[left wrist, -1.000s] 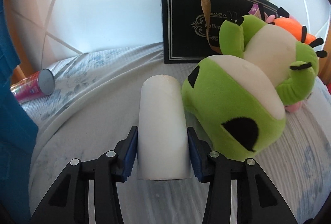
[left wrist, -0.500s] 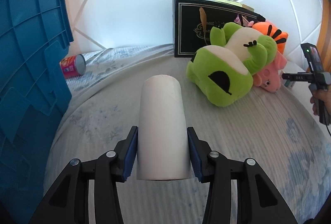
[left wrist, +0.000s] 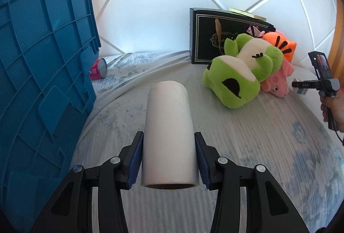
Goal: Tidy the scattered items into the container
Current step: 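Grasp the white paper roll with the left tool while the right tool grasps the green-white medicine box, then carry the paper roll and medicine box over the blue crate with both tools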
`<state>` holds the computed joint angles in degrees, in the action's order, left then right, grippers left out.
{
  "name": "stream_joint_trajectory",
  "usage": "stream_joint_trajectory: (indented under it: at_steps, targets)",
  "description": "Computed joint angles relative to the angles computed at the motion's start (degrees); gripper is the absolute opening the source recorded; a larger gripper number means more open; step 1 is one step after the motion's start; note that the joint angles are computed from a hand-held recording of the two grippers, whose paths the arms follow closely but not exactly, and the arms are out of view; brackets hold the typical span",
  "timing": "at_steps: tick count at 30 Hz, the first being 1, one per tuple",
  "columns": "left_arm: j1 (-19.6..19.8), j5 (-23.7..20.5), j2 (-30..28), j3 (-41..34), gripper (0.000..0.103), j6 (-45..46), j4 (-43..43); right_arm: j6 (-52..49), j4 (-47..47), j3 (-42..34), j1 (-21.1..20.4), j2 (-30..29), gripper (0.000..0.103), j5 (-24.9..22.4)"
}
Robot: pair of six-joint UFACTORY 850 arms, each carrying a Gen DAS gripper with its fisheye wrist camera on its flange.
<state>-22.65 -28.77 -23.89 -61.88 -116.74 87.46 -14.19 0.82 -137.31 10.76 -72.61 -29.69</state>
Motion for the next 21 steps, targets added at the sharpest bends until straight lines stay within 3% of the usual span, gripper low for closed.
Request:
stream_joint_trajectory:
  at_steps: [7,14,21]
  targets:
    - [-3.0,-1.1,4.2,0.8,0.045,1.8,-5.3,-12.5,10.6,23.8,-0.9,17.0,0.065,6.6]
    - [-6.8,-2.4,8.5,-1.1,0.045,11.8,-13.8,-26.1,23.2,39.2,-2.0,31.7,0.065,7.2]
    - [-10.2,-4.2,14.1,-2.1,0.045,20.3,-20.3,-31.7,28.4,52.9,-2.9,48.2,0.065,5.7]
